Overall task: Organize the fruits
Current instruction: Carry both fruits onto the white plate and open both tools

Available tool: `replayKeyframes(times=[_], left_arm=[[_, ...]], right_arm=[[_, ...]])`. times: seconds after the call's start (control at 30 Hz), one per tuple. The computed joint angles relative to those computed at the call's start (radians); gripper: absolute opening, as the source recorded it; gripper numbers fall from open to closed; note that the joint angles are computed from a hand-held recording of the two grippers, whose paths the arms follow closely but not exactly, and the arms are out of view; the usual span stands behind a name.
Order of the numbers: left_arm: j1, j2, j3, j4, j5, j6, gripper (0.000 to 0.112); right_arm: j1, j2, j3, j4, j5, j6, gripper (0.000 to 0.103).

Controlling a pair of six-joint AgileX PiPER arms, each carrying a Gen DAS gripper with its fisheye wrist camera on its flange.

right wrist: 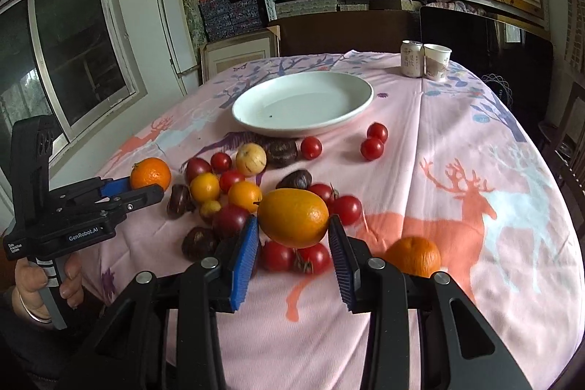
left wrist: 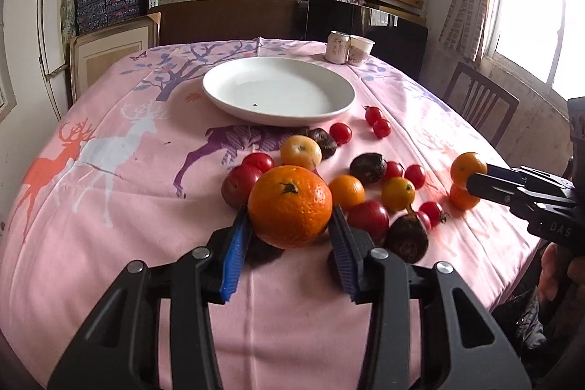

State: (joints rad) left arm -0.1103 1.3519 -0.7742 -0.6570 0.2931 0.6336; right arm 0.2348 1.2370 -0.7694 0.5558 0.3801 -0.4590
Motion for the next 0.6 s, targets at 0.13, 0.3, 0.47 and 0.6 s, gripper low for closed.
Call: replayKeyframes(times=[0.13,0.3,0.47,0.6], left_arm=[[0.037,0.198,-0.254,0.058,0.110,-0.077,0.042],[0.008,0.447,-0.597,0.298,0.208,-0.314,0.042],[0.014,0.688,-0.939,0.385,0.380,-0.424,0.043],[0.021,0.705,-0.974,0.397,0.399,-0.429,0.057]], right_arm=[[0.003,0.201,-0.242,-0.051,0.057,0.075,0.039],[0.030,0.481,-0.604,-0.258,0.163,0.311,0.039],[0.037,0.726,-0.936,-0.355,0.310,0.446,0.039],[0.030,0.777,-1.020,-0.376,0.364,0.505,0.064]])
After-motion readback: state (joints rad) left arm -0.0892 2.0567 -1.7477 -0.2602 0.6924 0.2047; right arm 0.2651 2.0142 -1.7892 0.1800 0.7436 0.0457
